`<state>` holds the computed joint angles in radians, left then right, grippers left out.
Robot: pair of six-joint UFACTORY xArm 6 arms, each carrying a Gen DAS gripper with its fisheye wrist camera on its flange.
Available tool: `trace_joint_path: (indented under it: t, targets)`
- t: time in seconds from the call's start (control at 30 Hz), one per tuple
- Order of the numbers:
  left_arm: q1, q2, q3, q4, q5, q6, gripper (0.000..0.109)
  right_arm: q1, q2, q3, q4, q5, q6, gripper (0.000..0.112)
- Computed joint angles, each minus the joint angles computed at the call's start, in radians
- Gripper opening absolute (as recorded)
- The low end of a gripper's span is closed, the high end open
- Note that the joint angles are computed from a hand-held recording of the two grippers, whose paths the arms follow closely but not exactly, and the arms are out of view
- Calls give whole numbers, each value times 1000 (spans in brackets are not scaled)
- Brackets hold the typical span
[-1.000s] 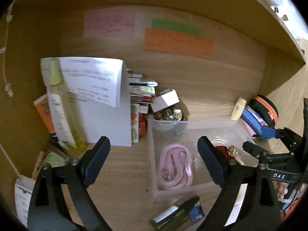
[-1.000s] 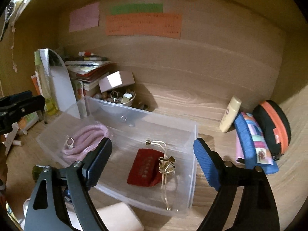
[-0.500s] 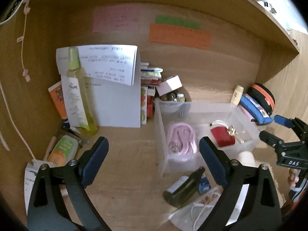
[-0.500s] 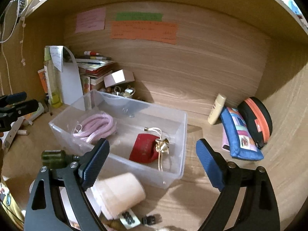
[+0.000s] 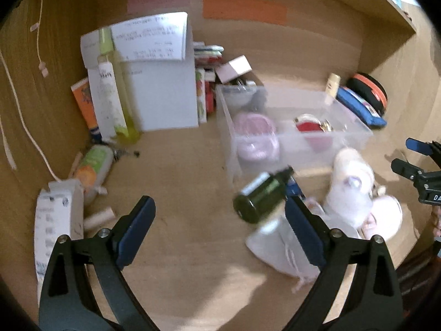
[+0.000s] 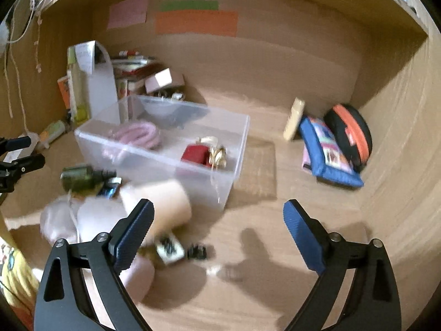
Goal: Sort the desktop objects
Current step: 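Move both tools back toward the remaining items beside the box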
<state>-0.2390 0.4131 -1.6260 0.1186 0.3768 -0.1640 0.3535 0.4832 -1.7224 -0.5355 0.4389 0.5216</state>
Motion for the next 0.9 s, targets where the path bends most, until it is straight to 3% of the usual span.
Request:
trace_joint_path:
  t: [0.13,0.27,0.5,0.63,0.9]
  targets:
    - [-22,-43,70,-43,-24,23,96,12,-61,108,-28,-29,37,94]
    - [-54,-77,123,-133,-40,131,96,21,-107,188,10,-84,21,94]
    - [-95,-84,167,49,28,101,96,44,-110,229,231,-118,-144,94]
    - [-100,-57,147,122,64,65,96,62,-74,212,441,-106,-312,95]
    - [-108,28,36,91,86,97,96,67,-14,154,476,-76,-337,95]
